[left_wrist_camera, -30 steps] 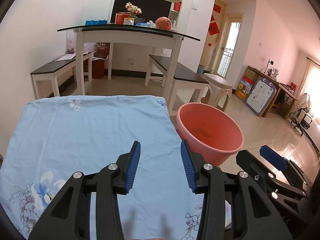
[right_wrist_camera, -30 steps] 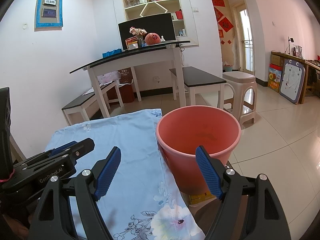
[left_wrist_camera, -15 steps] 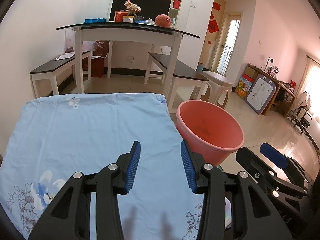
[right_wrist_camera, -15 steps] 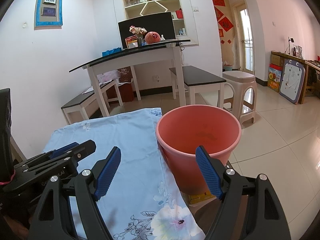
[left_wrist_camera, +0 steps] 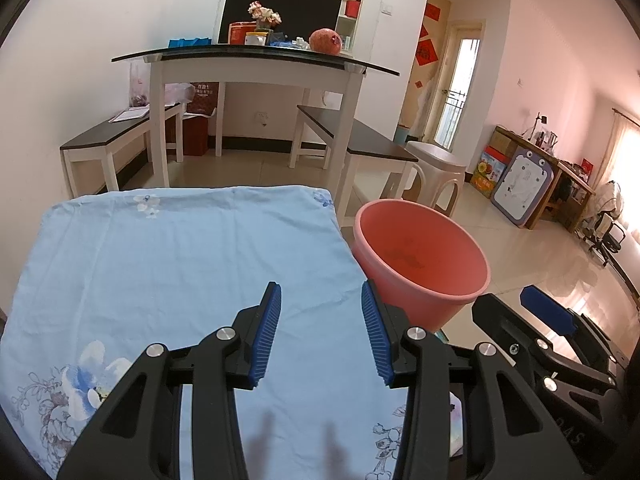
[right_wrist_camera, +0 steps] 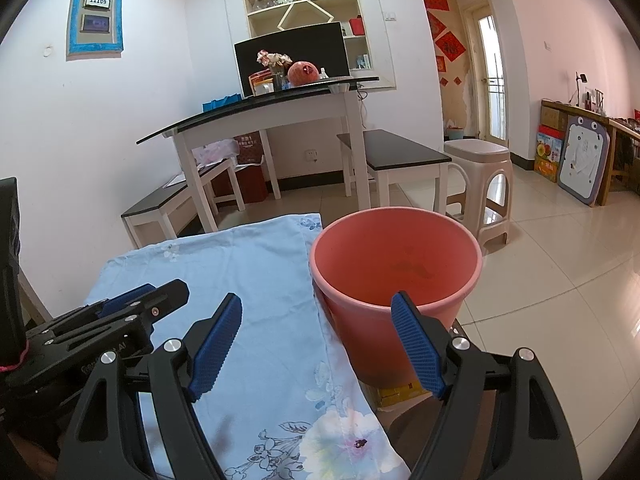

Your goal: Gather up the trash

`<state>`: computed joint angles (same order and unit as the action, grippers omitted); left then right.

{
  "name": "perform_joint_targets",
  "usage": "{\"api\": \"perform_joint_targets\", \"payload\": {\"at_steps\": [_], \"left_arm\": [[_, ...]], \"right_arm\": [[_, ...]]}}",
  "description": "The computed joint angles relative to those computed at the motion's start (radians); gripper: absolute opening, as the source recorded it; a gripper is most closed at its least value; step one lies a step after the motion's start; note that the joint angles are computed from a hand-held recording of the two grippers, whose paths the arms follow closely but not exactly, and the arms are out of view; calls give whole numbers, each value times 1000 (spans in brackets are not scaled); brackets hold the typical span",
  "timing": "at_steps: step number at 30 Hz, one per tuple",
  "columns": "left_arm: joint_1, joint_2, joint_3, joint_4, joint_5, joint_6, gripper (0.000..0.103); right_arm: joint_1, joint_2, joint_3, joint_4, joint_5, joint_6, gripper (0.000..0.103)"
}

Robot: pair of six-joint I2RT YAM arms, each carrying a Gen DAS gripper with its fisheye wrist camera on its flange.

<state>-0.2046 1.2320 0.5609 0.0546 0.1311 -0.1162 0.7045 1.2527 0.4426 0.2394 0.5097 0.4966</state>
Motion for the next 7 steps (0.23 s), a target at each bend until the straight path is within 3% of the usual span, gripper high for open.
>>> {"api": "perform_joint_targets", "payload": {"at_steps": [7], "left_arm": [[6,11,8,-9,1,-2,42]], "right_arm": [[-2,9,-14,16,-2,7,76]]}}
